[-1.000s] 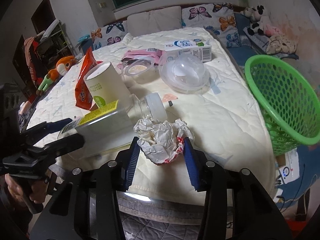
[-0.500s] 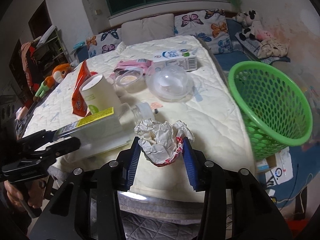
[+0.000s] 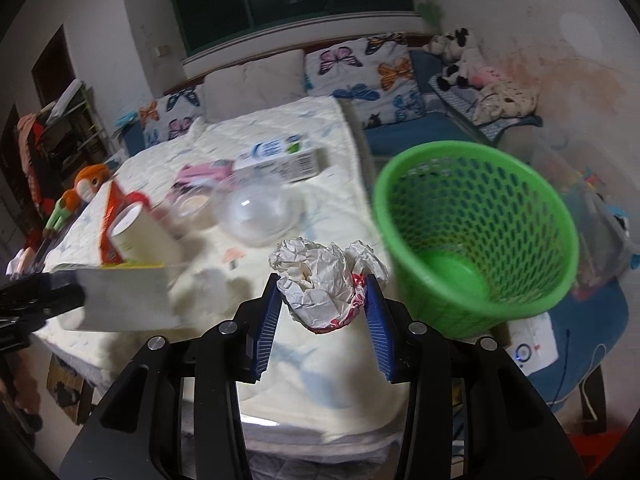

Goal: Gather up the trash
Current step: 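Carry the foil ball into the green basket and open the right gripper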

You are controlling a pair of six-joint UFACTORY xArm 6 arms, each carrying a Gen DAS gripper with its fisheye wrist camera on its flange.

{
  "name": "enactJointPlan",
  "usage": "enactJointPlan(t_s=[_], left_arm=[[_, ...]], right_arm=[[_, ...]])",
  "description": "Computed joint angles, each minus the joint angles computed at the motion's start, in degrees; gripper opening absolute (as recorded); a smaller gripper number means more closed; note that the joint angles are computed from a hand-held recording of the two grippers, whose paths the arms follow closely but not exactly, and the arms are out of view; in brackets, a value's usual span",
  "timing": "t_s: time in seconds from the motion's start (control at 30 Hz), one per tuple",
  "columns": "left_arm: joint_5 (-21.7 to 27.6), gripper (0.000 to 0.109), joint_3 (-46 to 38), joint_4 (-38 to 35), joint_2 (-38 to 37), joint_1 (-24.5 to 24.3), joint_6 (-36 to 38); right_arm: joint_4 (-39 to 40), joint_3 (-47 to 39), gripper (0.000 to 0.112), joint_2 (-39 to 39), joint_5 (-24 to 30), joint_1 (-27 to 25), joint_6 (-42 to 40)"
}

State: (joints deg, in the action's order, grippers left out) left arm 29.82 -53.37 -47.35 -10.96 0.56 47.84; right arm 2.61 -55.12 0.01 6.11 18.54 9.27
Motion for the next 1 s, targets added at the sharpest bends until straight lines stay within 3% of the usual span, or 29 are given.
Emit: enactJointPlan(t_s=[0.27, 0.6, 0.7, 0.77, 1.0], left_arm=[[3.44, 0.048, -6.78, 4.80, 2.72, -1.50, -3.75], [5.31, 0.047, -14.50, 9.12, 7.53, -4.52, -6.86], [6.19, 0.047, -16.67, 9.87, 9.04, -4.74, -8.02], [6.57, 0.047, -17.92, 10.46, 9.77, -5.05, -8.67], [8.57, 0.047, -26.09, 13.14, 14.79, -7.79, -10.91]], right_arm=[[-6.93, -4.29, 0.042, 3.84, 2.12, -6.58, 5.10], [-5.70, -9.77, 0.046, 10.10, 5.54, -11.39, 4.83], [-11.41, -10.52, 0.053, 11.02, 6.11, -12.09, 8.82], [-11.29, -10.53, 0.059, 11.43, 5.70, -12.35, 8.47], [-9.02, -9.32, 0.064, 10.74, 4.62, -12.72, 6.61]])
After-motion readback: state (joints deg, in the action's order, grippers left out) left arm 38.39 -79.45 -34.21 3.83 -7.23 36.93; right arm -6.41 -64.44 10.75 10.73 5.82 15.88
